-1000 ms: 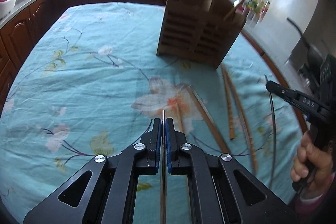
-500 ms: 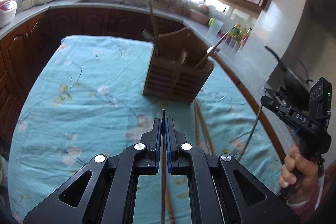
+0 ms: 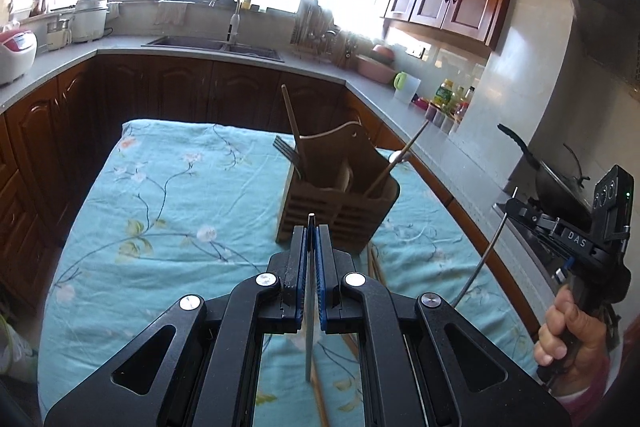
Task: Organize utensils
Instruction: 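Lift the chopstick with the right tool while the left tool carries its chopstick to the holder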
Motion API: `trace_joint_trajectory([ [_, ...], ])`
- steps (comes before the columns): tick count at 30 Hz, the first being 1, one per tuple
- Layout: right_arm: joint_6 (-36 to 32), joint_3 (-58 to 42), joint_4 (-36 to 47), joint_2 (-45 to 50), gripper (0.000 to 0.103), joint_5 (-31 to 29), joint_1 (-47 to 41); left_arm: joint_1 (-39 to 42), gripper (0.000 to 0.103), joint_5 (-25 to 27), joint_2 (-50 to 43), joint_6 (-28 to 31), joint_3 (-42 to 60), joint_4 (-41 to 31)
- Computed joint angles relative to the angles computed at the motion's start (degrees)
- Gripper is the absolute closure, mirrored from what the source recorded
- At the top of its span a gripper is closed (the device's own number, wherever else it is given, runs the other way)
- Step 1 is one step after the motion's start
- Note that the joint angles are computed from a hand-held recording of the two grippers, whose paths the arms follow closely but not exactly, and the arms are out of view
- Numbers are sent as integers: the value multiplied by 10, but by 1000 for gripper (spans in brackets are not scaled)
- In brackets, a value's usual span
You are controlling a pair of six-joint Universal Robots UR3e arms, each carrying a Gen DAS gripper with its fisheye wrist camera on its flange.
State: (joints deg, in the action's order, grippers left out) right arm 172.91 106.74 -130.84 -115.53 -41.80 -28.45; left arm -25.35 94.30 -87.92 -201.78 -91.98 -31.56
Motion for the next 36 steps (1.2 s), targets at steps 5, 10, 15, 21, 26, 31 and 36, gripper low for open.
trace_joint_trajectory([
  [5,19,-13,-34,21,99,-3,8,0,100,5,-15,4,25,1],
  [10,43,-47,-67,65,99,-15,27,1,100,6,-37,12,67,-3],
  [15,91,-84,-130,114,99,-36,51,3,100,11,-78,24,144,-13],
  [21,160,-190,-207,213,99,-92,107,7,100,24,-165,48,319,-40],
  [26,203,-307,-250,310,99,-164,157,18,100,31,-277,60,526,-99],
  [31,225,-369,-315,390,99,-209,187,30,100,32,-377,43,653,-122],
  [36,219,-347,-372,428,99,-253,213,33,100,48,-396,17,597,-77],
])
